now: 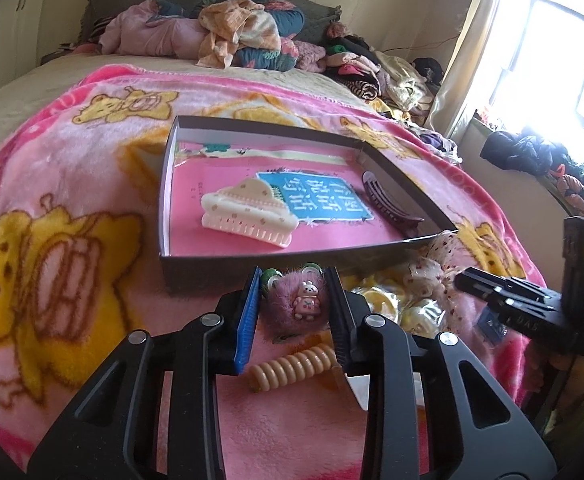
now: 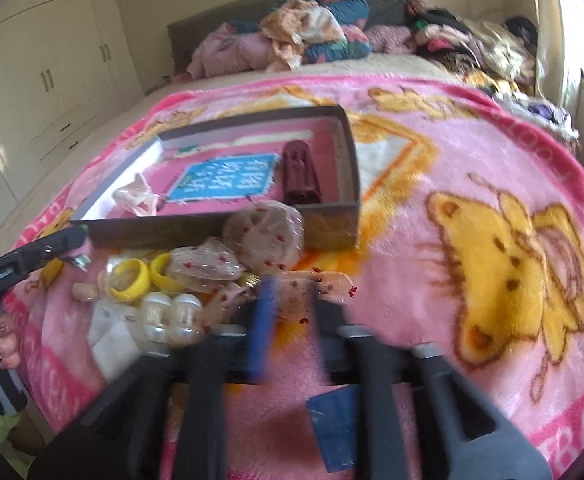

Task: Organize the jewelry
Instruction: 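Grasp the pink pom-pom clip with the left tool while the right tool grasps the sheer dotted bow, then carry the pom-pom clip and bow into the box and open both tools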

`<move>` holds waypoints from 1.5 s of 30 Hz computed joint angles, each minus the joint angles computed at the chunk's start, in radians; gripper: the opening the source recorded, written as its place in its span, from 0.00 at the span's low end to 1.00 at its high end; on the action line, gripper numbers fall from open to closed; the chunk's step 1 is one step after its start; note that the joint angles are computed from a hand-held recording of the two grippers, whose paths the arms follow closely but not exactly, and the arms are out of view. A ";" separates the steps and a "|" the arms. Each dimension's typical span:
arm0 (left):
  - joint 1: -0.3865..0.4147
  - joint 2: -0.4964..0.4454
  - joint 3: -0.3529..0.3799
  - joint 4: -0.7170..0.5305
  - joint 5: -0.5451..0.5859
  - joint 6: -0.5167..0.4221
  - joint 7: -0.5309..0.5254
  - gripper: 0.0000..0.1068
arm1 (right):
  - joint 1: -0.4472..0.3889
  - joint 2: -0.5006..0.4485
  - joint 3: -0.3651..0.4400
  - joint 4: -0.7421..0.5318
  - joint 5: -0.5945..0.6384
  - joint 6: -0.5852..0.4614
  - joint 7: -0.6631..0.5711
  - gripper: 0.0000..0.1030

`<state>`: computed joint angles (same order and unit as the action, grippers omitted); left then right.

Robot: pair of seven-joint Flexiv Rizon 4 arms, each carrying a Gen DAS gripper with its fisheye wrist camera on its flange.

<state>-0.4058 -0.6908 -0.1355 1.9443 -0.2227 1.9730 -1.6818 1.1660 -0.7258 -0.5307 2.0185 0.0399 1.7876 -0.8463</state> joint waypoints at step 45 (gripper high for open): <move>-0.062 -0.119 0.042 -0.298 -0.043 -0.141 0.074 0.22 | -0.067 0.024 -0.029 -0.160 0.100 0.064 -0.248 0.02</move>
